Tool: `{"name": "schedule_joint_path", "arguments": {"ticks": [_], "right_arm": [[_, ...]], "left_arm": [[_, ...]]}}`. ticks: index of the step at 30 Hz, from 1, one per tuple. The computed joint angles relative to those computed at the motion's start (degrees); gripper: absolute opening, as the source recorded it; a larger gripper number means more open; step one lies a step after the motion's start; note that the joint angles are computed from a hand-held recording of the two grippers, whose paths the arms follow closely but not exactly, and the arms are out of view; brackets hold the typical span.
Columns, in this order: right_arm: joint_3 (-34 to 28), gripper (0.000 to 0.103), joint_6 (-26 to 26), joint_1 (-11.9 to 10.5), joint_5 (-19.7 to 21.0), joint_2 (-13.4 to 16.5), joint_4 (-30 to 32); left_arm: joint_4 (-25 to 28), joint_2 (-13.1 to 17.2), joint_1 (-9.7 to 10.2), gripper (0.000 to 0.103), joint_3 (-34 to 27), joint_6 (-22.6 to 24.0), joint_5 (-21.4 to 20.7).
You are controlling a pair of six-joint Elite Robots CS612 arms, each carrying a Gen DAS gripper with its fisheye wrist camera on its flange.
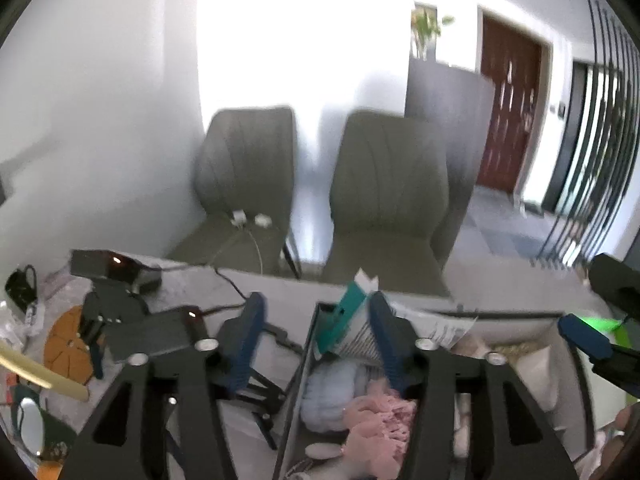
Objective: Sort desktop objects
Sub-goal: 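Open the left gripper to drop the snack bag into the box, then withdraw the left gripper from the box back over the table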
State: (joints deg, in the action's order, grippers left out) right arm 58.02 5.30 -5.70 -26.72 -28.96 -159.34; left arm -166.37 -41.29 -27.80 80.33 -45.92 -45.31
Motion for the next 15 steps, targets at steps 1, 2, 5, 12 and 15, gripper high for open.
{"name": "schedule_joint_path", "arguments": {"ticks": [1,2,5,12,15], "right_arm": [[0.61,0.092,1.61,-0.39,0.96,-0.17,-2.5],[1.29,0.094,3.0,-0.84,1.93,-0.38,-4.92],[2.52,0.098,6.14,-1.66,3.88,-0.77,-9.95],[5.61,0.098,7.58,-3.06,7.11,-1.87,-15.67],[6.8,0.098,8.43,-3.7,8.57,-2.32,-18.7]], "left_arm": [[-2.26,-0.19,-0.37,0.072,0.72,0.58,0.94],[-4.83,-0.32,-0.66,0.073,1.35,1.4,1.67],[-11.66,-0.6,-1.42,0.073,2.82,3.01,2.41],[-17.59,-1.33,-3.6,0.074,4.41,6.96,6.41],[-20.27,-1.65,-4.53,0.074,5.33,7.46,6.53]]}}
